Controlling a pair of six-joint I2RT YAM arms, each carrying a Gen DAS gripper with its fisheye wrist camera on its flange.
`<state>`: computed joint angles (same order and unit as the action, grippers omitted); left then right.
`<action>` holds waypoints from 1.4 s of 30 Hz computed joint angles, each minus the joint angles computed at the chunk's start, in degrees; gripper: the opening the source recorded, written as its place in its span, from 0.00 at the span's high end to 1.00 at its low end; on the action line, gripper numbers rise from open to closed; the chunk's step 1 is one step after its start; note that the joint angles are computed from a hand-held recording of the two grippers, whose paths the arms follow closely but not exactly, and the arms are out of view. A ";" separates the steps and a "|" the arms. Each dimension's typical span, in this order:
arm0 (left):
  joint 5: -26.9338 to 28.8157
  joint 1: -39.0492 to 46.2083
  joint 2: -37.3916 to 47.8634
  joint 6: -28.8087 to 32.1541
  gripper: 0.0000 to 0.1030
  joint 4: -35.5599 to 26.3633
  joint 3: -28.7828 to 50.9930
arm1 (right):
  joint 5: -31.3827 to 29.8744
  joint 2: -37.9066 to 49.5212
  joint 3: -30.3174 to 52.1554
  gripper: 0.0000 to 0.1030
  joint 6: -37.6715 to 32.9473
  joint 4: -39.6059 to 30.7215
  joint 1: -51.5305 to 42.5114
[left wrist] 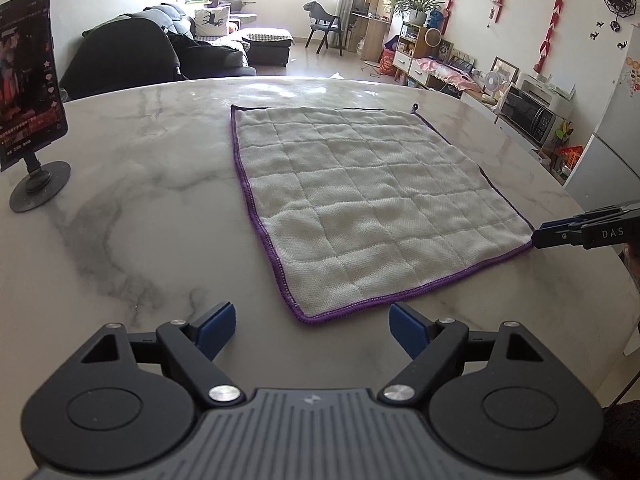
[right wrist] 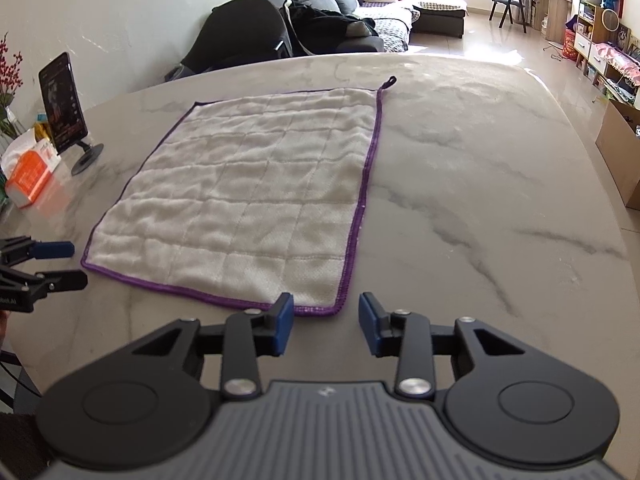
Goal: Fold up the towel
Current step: 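Move both open grippers to the purple-trimmed edge of the towel, then grasp the towel's trimmed edge with the left gripper while the right gripper grasps beside it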
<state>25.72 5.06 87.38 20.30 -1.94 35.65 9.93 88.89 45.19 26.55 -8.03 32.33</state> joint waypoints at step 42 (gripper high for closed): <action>8.75 -0.21 -1.26 -7.63 0.88 -1.77 2.27 | 3.75 -0.66 3.66 0.98 0.82 2.37 1.23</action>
